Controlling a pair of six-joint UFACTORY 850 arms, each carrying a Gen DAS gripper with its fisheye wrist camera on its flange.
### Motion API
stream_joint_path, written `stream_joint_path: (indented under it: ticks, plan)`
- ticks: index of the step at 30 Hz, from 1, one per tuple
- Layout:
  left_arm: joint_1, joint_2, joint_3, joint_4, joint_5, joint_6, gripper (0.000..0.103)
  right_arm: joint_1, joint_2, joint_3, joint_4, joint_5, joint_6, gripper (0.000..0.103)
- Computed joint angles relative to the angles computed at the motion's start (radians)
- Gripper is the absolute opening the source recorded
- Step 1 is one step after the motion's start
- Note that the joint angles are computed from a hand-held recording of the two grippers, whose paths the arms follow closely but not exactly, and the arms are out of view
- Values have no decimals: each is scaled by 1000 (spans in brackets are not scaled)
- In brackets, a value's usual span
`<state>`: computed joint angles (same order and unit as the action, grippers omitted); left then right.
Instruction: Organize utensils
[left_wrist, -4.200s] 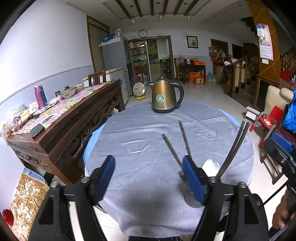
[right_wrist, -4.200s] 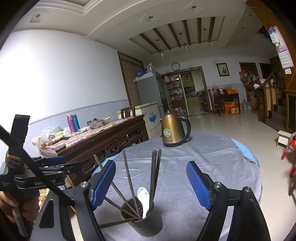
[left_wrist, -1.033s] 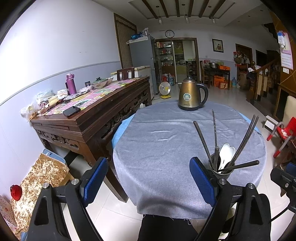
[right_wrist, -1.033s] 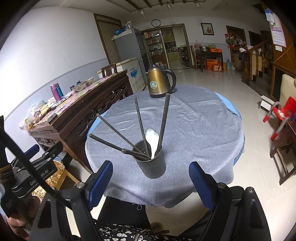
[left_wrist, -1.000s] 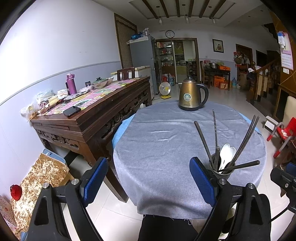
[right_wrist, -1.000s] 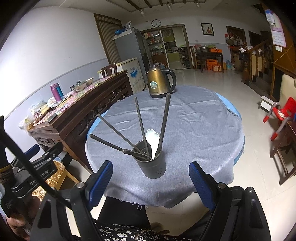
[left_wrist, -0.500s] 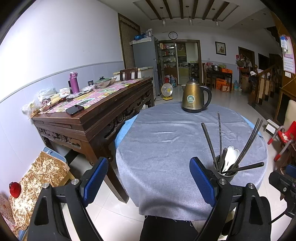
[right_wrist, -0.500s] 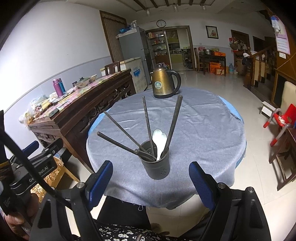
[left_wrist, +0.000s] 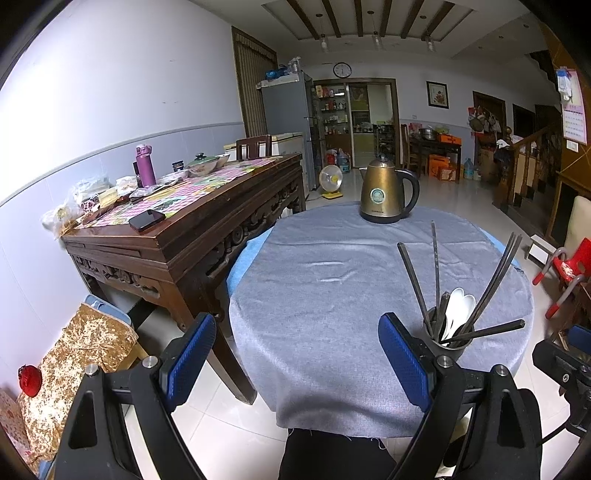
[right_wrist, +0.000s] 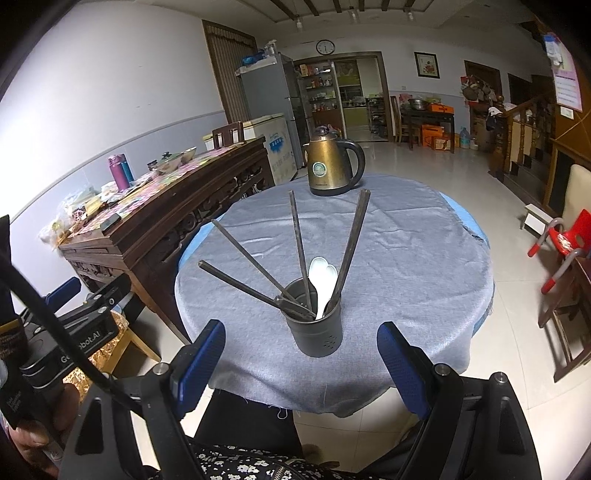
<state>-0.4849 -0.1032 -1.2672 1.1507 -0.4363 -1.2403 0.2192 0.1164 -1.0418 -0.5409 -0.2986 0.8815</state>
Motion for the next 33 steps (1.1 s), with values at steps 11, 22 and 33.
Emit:
stream_joint_path:
  ticks: [11,22,33]
  plan:
    - [4,2,0,-11,9,13,90,5,2,1,-30,0,31,87]
    - [4,2,-1,-6,13,12,90,5,2,-4,-12,-2,5,87]
    - [0,8,5,15,17,-4,90,10,3,-6,-61,8,46,87]
